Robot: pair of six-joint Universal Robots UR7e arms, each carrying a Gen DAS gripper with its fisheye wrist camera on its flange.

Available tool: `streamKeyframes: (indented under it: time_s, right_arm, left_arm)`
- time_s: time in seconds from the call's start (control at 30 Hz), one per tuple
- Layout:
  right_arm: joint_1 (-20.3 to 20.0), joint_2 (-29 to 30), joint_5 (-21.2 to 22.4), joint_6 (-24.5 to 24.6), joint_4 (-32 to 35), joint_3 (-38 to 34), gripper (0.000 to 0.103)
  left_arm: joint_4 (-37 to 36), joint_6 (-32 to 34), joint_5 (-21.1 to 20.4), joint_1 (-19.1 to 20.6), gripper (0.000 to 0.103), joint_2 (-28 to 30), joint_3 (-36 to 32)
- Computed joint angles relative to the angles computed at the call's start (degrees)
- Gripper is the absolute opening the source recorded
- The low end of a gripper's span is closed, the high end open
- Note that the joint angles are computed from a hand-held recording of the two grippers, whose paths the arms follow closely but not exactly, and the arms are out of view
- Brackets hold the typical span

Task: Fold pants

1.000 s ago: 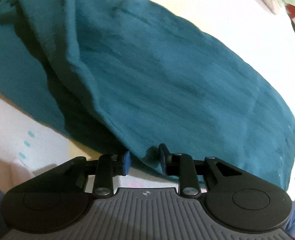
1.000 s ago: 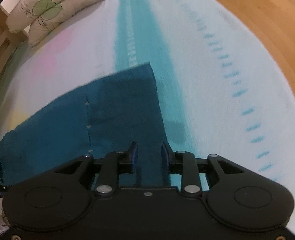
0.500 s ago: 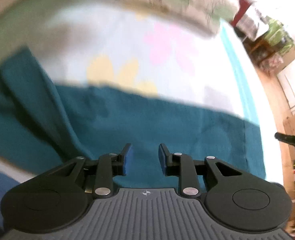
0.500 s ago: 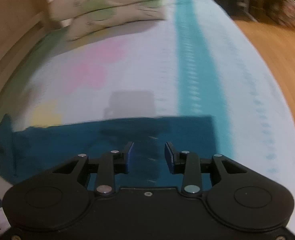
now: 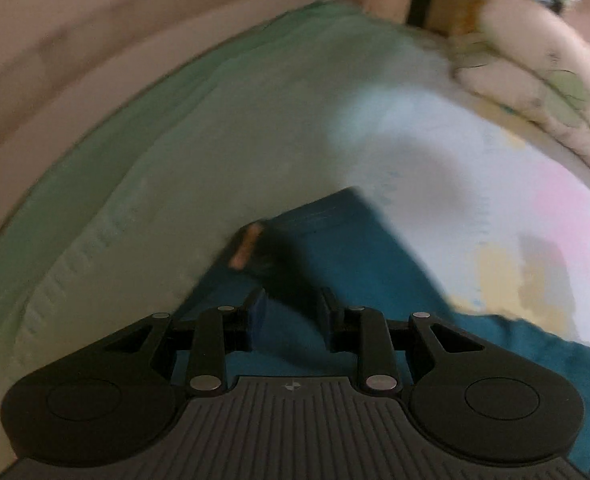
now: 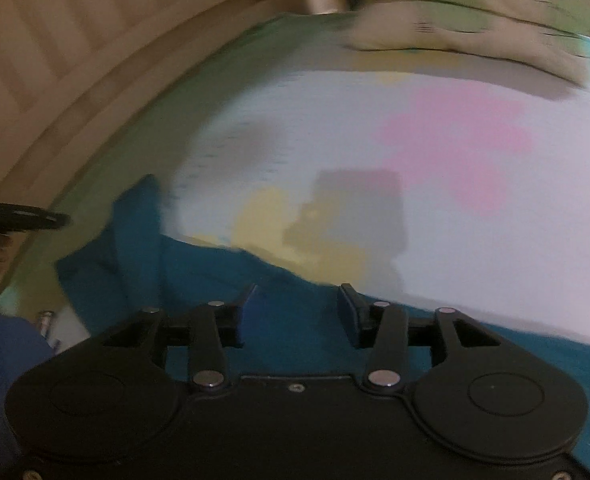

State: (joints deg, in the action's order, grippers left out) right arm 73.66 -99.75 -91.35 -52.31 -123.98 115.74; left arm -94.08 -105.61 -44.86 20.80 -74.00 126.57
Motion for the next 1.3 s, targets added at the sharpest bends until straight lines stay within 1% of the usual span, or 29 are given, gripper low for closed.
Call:
streamKeyframes:
  time_s: [0.07,0.13,0.17,0.23,0.27,0.33,0.43,0.47,0.5,0.57,0.63,0.77,0.83,0.87,0.9,0.93,0.97,1.0,1.07,1.1,1.13,1.2,1.23,1.3]
  right_arm:
    - [1.7,1.6,1.4,1.0,-1.4,2.3,0.054]
    - [3.7,3.7,2.9,2.5,-3.2,4.2,0.054]
    - [4.7,5.0,3.7,3.0,-4.5,5.1,0.054]
    - [6.6,7.3,4.9,3.4,-6.8,6.5,0.056]
    - [7.3,7.6,5.4,3.3,-7.5,7.5,0.057]
    - [8.9,10.4,6.3,2.9,-9.7,8.1,0.061]
    - [10.9,14.0,6.9,3.1,-13.3,8.9,0.066]
    - [11.4,15.1,7.0,3.4,-14.2,8.9,0.069]
    - [11.8,16.2,6.9,3.7,-14.8,8.8,0.07]
    - [12.5,18.8,6.8,4.4,-15.6,8.3,0.07]
    - [13.3,21.2,6.2,5.3,-16.5,7.9,0.07]
    - [13.5,24.6,5.7,6.9,-16.5,7.4,0.07]
    - [13.1,25.3,6.1,8.3,-15.1,7.0,0.069]
    - [12.9,25.9,6.7,8.7,-14.1,6.6,0.064]
    - [12.9,26.2,7.2,9.0,-13.1,6.4,0.049]
    - [13.0,25.8,7.3,9.0,-13.7,6.9,0.038]
    - [13.2,24.9,7.8,8.2,-15.1,8.0,0.02]
    - [13.2,24.3,9.0,7.3,-14.5,8.2,0.018]
    - [12.7,22.7,13.2,5.3,-7.6,7.3,0.018]
    - [12.8,22.0,14.4,3.6,-4.7,7.0,0.018]
    - [13.3,21.5,14.7,1.5,-1.9,6.8,0.018]
    - [14.9,21.5,13.7,-2.2,3.1,6.4,0.018]
    - [15.5,21.8,13.3,-3.3,4.8,6.3,0.018]
    - [16.8,23.0,11.6,-4.9,6.9,6.5,0.018]
  left_arm:
    - [-5.8,2.7,0.1,2.9,0.027,-2.9,3.9]
    - [-9.9,5.1,-0.5,5.6,0.027,-3.3,5.7]
    - [-11.3,6.4,-0.8,6.3,0.027,-3.1,6.1]
    - [-16.3,11.5,-0.9,8.1,0.027,-2.4,7.5]
    - [-17.0,14.1,-0.8,9.0,0.027,-4.1,8.1]
    - [-20.9,18.0,0.0,10.5,0.027,-3.1,8.7]
    - [-19.9,18.3,1.7,11.4,0.027,-2.9,8.4]
    - [-19.9,18.7,2.2,12.2,0.027,-3.6,8.8]
    - [-20.5,18.6,2.6,12.6,0.027,-3.5,8.9]
    - [-19.5,17.9,3.9,13.4,0.028,-2.4,8.1]
    - [-20.2,18.1,4.2,13.4,0.028,-2.3,8.4]
    - [-22.7,19.7,4.7,12.9,0.029,-4.0,10.6]
    - [-24.7,20.9,5.0,13.4,0.029,-4.7,11.5]
    - [-25.3,21.2,5.1,13.6,0.029,-4.8,11.7]
    - [-25.3,21.4,5.1,13.5,0.029,-5.0,11.7]
    - [-24.9,21.5,5.2,13.5,0.029,-5.0,11.5]
    - [-23.9,21.3,5.4,13.5,0.029,-5.0,11.2]
    - [-20.8,19.5,5.7,13.1,0.029,-4.9,10.5]
    - [-10.5,12.9,6.3,11.6,0.028,-5.5,8.5]
    - [-5.9,9.4,6.4,10.7,0.028,-6.7,7.9]
    - [-3.1,6.7,6.4,9.9,0.028,-8.2,7.8]
    - [3.2,0.1,6.5,7.7,0.028,-11.8,7.5]
    - [7.3,-3.8,6.5,6.5,0.028,-13.2,6.9]
    - [15.1,-10.3,6.4,4.4,0.028,-14.1,5.2]
